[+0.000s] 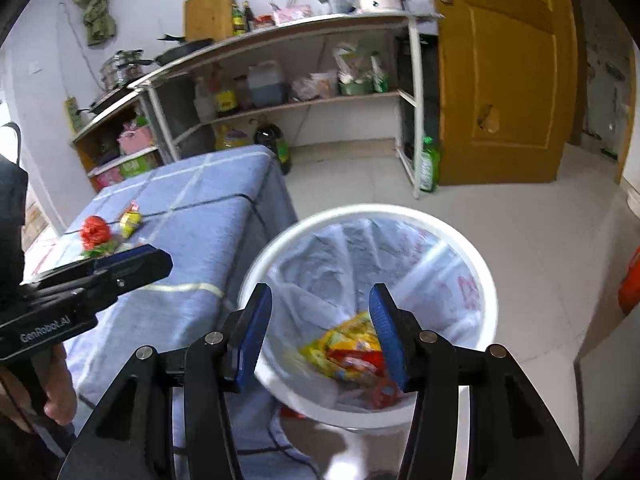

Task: Collect trash
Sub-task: 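Grasp the brown wrapper with the left tool while the right grasps the paper receipt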

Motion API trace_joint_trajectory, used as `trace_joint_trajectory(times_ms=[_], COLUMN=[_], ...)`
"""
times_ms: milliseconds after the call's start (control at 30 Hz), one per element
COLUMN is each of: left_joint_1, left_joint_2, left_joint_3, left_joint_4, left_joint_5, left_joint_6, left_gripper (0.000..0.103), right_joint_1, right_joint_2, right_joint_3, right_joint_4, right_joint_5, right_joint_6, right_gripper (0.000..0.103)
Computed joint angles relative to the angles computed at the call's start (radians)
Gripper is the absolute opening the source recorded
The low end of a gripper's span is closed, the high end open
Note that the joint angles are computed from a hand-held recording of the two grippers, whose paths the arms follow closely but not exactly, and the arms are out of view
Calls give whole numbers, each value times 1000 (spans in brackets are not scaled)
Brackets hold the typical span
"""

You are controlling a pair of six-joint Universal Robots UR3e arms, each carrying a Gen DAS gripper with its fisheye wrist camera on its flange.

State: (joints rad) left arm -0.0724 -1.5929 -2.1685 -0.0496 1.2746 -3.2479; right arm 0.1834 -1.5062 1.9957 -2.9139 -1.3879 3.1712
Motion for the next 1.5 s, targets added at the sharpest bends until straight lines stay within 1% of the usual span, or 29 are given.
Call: trace_joint_trajectory(times_ms=[200, 300, 433, 533, 567, 633, 700, 733, 767, 800, 833, 900, 933, 1000, 1067, 1167, 1233, 1300, 1333, 1433, 1467, 1500], left_joint_1=[162, 280, 484, 647, 716, 811, 868, 908, 930, 939, 954, 950, 949, 920, 872, 819, 761, 733, 714, 670, 652, 638], left_joint_2=[207, 344, 543, 671, 724, 786, 811, 842, 834, 809, 801, 735, 726, 649, 558, 462, 393, 357, 327, 282, 274, 272], left_joint_3=[-162, -251, -347, -396, -408, -422, -438, -447, -450, -455, -460, -458, -461, -454, -441, -396, -366, -351, -330, -307, -306, -307], left_joint_4=[-29, -82, -221, -348, -420, -519, -556, -615, -634, -622, -630, -616, -618, -569, -481, -457, -404, -367, -366, -320, -301, -289], left_joint_5=[-52, -106, -209, -283, -327, -382, -393, -414, -422, -416, -417, -406, -399, -381, -338, -303, -243, -229, -216, -167, -145, -127], left_joint_6=[60, 118, 231, 319, 357, 424, 476, 522, 550, 555, 572, 602, 610, 613, 579, 564, 530, 526, 527, 522, 516, 513], left_gripper=[35, 35, 35, 35, 35, 35, 35, 35, 35, 37, 41, 46, 47, 48, 49, 49, 49, 49, 52, 51, 50, 37], right_joint_1=[101, 155, 236, 269, 281, 302, 318, 323, 325, 327, 332, 344, 349, 358, 358, 362, 365, 366, 366, 370, 370, 371], right_joint_2=[43, 93, 183, 262, 294, 342, 396, 418, 440, 461, 481, 518, 534, 557, 568, 588, 597, 605, 608, 621, 628, 635], right_joint_3=[-109, -197, -329, -434, -479, -544, -614, -641, -671, -694, -716, -766, -789, -824, -840, -872, -886, -899, -907, -932, -944, -956], right_joint_4=[34, 84, 129, 164, 185, 211, 241, 252, 266, 275, 282, 307, 322, 346, 363, 387, 397, 409, 416, 434, 442, 450], right_joint_5=[2, 3, -30, -8, -2, 5, 22, 29, 39, 48, 51, 47, 46, 39, 44, 46, 47, 50, 51, 49, 51, 56], right_joint_6=[12, 14, 8, 24, 26, 30, 26, 26, 25, 21, 20, 15, 9, 6, 2, -4, -7, -9, -9, -3, 2, 6], right_gripper=[52, 52, 52, 52, 52, 52, 52, 53, 53, 53, 53, 53, 53, 53, 53, 53, 53, 53, 53, 53, 53, 53])
